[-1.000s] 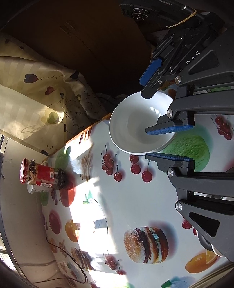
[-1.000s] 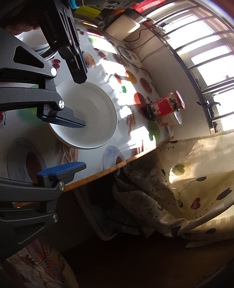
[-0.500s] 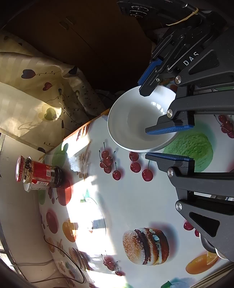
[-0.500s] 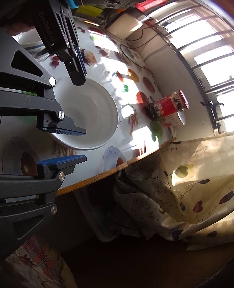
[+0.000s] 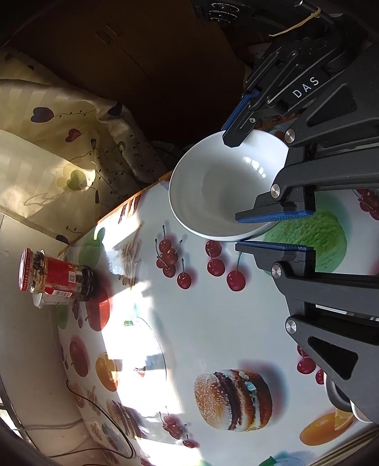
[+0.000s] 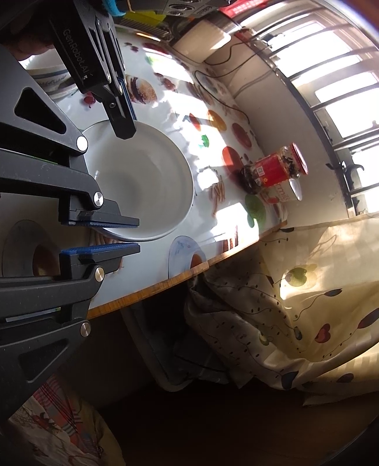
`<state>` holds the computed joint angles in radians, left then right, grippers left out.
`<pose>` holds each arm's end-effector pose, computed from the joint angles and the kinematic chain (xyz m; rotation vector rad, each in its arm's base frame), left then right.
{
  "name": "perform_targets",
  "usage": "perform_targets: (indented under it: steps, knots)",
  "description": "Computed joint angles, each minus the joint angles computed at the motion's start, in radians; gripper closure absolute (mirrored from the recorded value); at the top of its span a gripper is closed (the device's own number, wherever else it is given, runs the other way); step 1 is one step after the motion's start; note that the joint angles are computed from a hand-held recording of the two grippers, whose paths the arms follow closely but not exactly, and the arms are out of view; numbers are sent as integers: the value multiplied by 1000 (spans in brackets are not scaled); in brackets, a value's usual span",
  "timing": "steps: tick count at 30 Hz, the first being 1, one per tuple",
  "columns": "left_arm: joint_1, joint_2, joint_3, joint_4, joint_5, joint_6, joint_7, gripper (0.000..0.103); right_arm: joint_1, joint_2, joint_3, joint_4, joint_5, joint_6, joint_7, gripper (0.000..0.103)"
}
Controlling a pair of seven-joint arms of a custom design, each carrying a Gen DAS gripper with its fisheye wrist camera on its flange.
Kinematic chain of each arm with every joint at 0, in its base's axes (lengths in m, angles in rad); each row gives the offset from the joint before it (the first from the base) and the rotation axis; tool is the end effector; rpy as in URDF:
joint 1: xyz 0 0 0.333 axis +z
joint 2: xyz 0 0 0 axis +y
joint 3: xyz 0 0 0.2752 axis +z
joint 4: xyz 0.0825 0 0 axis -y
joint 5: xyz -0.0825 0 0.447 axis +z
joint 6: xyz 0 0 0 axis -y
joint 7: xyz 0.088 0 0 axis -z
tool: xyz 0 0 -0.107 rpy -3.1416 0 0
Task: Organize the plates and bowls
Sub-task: 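Close both grippers on the second white bowl rim and lift it, then carry the second white bowl over the bowl stack and lower it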
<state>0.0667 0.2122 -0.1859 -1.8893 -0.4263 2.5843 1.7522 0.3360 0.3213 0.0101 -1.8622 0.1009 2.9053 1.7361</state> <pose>0.6890 -0.0704 0.3764 -2.0804 2.0351 -0.8604 0.6747 0.2364 0.3561 -1.8152 1.6590 -0.4009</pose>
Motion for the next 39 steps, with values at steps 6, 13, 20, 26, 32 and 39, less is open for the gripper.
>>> perform_targets:
  steps: [6, 13, 20, 26, 32, 39]
  knots:
    - [-3, 0, 0, -4, 11, 15, -8, 91, -2, 1, 1, 0, 4, 2, -4, 92]
    - [0, -2, -2, -7, 2, 17, -2, 91, -5, 1, 5, -1, 17, 5, -2, 92]
    - [0, -18, -4, -21, -10, 27, 8, 91, -7, -21, 8, -23, 29, 19, -6, 93]
    - [-4, -69, 3, -67, -53, 51, 46, 91, -2, -63, 11, -68, 33, 45, 0, 93]
    - [-15, -127, 20, -122, -114, 60, 93, 91, 3, -118, 18, -124, 34, 78, 15, 93]
    - [-41, -219, 59, -206, -201, 80, 171, 91, 22, -183, 18, -188, -15, 108, 67, 93]
